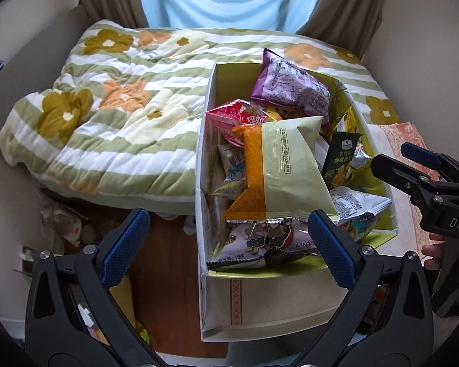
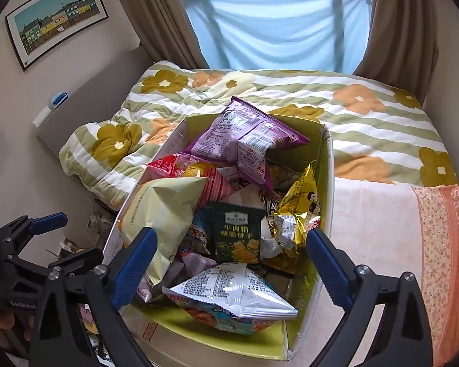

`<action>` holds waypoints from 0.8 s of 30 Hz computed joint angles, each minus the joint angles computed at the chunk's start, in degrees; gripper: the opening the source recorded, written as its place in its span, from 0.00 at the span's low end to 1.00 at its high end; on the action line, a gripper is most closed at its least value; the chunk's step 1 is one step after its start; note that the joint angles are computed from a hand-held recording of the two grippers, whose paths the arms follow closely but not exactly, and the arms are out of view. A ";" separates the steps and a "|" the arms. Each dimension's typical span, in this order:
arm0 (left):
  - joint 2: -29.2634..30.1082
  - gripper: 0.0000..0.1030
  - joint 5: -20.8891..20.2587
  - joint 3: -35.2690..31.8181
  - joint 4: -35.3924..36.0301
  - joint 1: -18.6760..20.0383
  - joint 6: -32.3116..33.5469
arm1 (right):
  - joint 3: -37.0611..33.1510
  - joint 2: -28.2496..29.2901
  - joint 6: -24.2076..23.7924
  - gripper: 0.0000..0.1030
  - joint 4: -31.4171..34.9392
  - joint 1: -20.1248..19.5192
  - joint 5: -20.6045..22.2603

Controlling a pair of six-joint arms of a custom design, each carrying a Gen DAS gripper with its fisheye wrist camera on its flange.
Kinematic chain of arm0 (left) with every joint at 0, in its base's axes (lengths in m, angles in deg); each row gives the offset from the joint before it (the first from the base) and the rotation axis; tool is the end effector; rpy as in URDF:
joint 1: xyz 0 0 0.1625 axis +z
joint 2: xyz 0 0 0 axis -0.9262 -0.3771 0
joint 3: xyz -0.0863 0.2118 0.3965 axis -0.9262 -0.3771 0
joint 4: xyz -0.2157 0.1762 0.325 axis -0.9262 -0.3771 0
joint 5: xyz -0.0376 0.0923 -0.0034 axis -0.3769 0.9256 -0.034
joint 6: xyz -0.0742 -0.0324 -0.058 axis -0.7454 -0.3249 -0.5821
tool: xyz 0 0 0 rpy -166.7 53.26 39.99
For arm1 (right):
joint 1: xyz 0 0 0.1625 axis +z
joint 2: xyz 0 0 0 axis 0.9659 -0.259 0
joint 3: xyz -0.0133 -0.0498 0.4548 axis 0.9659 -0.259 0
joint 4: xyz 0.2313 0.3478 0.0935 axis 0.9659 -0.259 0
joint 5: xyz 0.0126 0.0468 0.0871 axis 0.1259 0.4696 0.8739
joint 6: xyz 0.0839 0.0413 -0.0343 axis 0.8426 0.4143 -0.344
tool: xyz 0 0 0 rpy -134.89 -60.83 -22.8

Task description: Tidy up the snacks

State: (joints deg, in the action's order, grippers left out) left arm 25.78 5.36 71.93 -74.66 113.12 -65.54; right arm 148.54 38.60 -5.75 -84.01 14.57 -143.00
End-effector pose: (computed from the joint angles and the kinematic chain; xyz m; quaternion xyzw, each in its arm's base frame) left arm -0.3626 -0.6779 0.0465 -0.1368 0.8424 -0.3357 0.3987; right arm 0.1133 -0.8290 0.2764 0.4265 -0.8912 0.0931 0.1234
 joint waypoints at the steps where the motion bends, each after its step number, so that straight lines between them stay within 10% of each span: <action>1: 0.07 0.99 -0.04 0.09 -0.15 -0.19 -0.02 | 0.58 -0.51 0.33 0.94 -0.39 -0.15 0.18; 13: 3.39 1.00 6.52 -5.88 13.25 -7.83 -13.10 | 6.83 -11.39 -2.76 0.94 -4.67 -2.05 7.00; 24: 15.46 1.00 13.07 -24.93 48.09 -16.76 -39.26 | 15.89 -24.41 -8.91 0.99 -15.48 -7.65 10.29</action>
